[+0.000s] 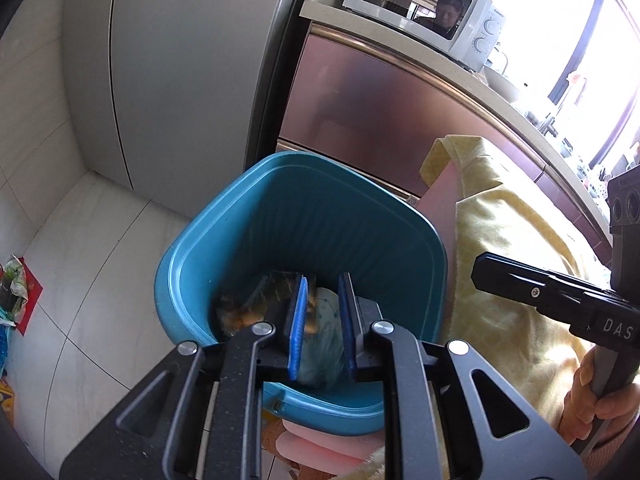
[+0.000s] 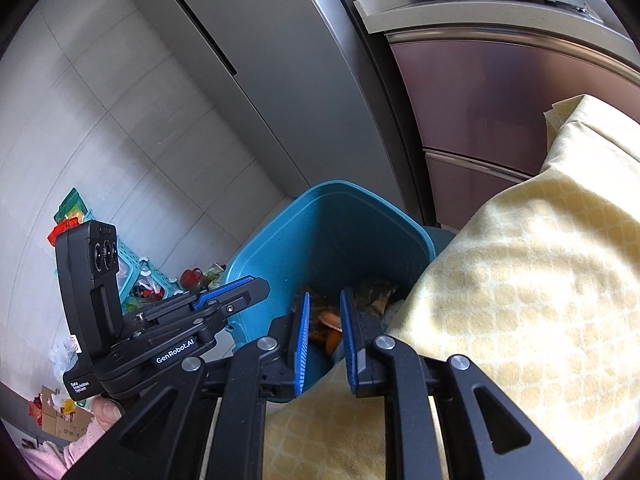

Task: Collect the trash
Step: 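Open both grippers to drop the wrapper and peel into the bin, then move both tools back over the table toward the paper cup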

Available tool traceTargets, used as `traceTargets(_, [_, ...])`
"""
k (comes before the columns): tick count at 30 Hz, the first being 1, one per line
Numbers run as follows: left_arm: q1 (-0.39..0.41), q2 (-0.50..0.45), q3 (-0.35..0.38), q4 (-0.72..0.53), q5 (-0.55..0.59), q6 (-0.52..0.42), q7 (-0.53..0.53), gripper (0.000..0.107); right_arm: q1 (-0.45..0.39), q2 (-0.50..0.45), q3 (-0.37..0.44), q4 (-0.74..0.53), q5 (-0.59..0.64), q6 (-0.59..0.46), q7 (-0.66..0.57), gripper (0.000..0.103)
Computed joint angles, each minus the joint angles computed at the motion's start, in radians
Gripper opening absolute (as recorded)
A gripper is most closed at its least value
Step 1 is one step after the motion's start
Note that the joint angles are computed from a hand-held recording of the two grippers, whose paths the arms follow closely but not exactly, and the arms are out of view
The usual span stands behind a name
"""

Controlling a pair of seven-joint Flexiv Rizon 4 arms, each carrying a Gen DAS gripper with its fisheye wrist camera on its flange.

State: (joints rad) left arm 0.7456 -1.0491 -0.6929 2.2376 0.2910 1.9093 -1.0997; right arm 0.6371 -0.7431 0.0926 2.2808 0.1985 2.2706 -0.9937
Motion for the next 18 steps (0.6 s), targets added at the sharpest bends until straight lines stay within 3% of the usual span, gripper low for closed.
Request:
traceTargets(7, [0.042, 0.004, -0.030, 0.041, 0.052, 0.033, 0.016, 0.015, -0.017, 0.002, 0.024, 0.044, 0.010, 0.082, -0.002, 0.016])
traceTargets(10, [0.066, 0.005, -0.055, 0.066, 0.083, 0.046, 0.025, 0.020, 0.002, 0.016, 0.022, 0.078, 0.048, 0.126, -0.016, 0.022])
traceTargets(18, [0.085, 0.008, -0.123, 0.143, 0.165, 0.072, 0.075, 0.033, 0.087, 0.054, 0.038, 0.210, 0.262, 0.305, -0.052, 0.027])
